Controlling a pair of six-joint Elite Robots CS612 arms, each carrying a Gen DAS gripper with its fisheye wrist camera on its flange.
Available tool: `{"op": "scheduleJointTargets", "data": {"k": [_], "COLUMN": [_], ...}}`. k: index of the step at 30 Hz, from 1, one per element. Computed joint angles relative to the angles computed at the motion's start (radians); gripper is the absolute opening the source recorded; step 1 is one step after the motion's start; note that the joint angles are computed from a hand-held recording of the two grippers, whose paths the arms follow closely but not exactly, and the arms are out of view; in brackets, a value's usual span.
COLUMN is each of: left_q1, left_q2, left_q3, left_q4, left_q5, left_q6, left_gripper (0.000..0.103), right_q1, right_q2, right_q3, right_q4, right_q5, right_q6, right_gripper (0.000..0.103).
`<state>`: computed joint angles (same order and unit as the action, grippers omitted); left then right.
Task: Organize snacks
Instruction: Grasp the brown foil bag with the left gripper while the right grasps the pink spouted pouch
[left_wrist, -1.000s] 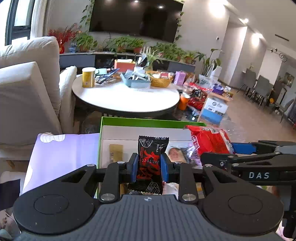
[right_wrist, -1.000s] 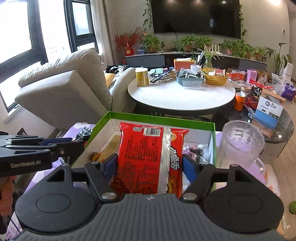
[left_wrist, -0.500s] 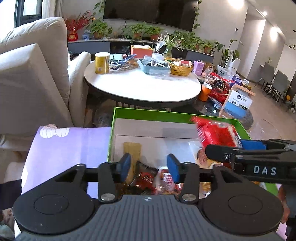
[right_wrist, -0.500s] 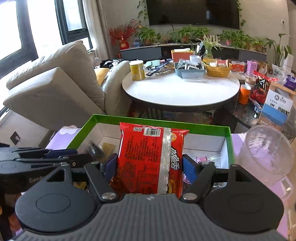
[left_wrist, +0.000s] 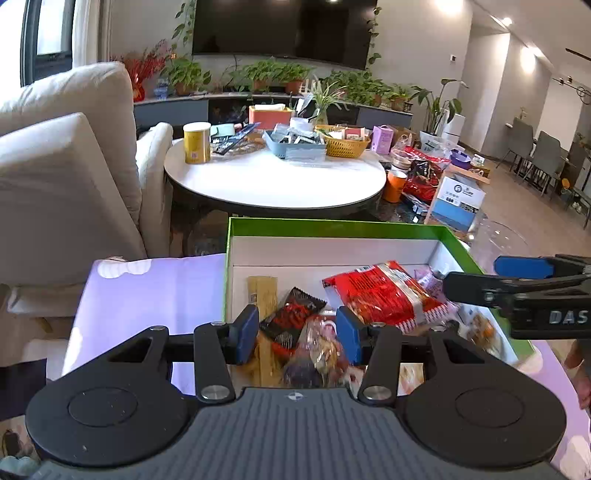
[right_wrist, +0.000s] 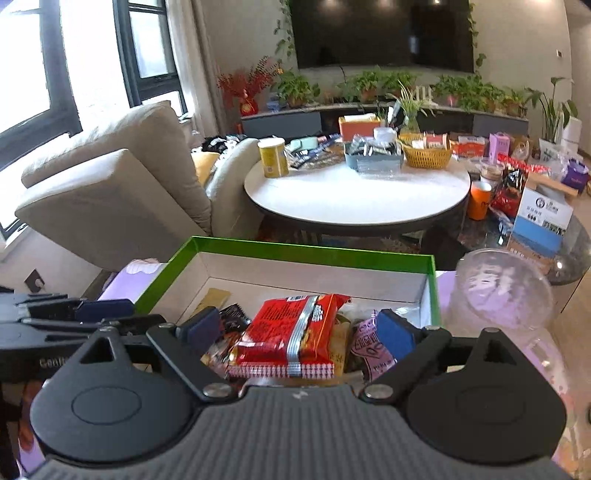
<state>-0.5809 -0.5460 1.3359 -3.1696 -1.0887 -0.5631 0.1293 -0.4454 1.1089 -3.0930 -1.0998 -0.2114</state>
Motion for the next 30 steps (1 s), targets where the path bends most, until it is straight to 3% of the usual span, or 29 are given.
{"op": "scheduleJointTargets", "data": {"k": [11, 21, 30], "left_q1": [-0.056, -0.104, -0.137], "left_q2": [-0.104, -0.155, -0.165], "left_q3": [0.209, 0.343, 0.407], "left_q4": [-0.082, -0.105, -0.097], "left_q5": [0.014, 0.007, -0.011], "left_q6": [0.03, -0.012, -0.069], "left_gripper": [0.044, 0.044, 0.044], "right_q1": [-0.061, -0.086, -0.086], "right_q2": [-0.097, -0.129, -0.132], "right_q3": [0.252, 0.392, 0.454], "right_q4": [-0.224, -0.322, -0.385], "right_q5": [0.129, 0.129, 0.11], "right_q6": [-0.056, -0.098, -0.171], "right_gripper": [0.07, 0.07, 0.07]}}
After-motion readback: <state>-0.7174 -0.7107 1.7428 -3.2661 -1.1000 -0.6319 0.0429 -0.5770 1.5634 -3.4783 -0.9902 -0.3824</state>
